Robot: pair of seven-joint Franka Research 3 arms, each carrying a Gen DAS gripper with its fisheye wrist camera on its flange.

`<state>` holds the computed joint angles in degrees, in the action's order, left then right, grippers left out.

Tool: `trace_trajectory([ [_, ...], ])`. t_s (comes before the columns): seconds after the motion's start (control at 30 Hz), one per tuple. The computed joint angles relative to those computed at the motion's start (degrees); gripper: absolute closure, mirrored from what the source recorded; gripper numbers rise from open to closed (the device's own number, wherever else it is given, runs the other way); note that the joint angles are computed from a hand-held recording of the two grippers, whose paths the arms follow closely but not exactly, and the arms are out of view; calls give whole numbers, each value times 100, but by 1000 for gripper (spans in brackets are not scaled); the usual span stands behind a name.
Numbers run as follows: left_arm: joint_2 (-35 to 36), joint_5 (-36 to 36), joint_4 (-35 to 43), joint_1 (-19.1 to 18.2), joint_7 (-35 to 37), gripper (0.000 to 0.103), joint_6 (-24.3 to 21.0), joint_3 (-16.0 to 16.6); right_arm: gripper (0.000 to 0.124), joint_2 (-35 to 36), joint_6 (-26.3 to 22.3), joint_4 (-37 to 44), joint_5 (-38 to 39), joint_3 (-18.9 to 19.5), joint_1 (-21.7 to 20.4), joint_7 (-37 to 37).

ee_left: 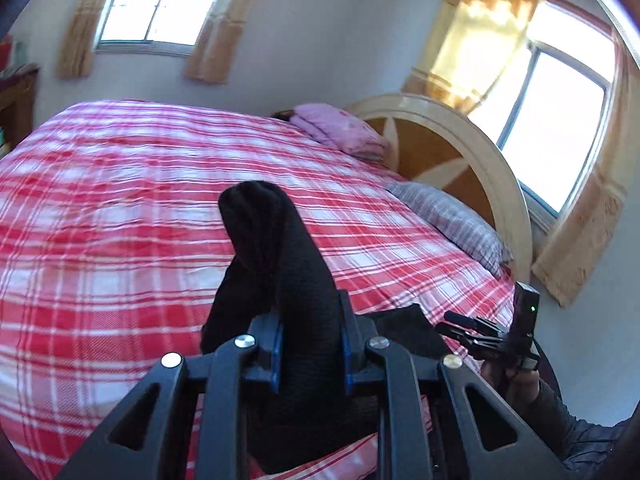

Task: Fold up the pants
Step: 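Lift the gripped pants end with the left tool and fold it over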

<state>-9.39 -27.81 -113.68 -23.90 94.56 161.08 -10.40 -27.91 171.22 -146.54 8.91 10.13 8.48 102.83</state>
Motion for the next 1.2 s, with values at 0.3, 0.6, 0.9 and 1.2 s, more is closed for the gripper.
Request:
trace_trajectory([
  [0.3,1233,1265,1447,63,-633,81,-843,-615,58,-127,-31,-237,144,-237,-448,451],
  [0.6,2507,2361,2824,-247,-1070,81,-1749,-993,58,2,-26,-183,249,-373,-441,418],
  [0.9,3486,3160,3918,-847,-1308,81,-2368,-1011,58,150,-28,-150,361,-409,-347,309],
  [1.2,3774,4379,4165,-1440,-1813,73,-2394,-605,58,197,-6,-176,397,-432,-375,351],
])
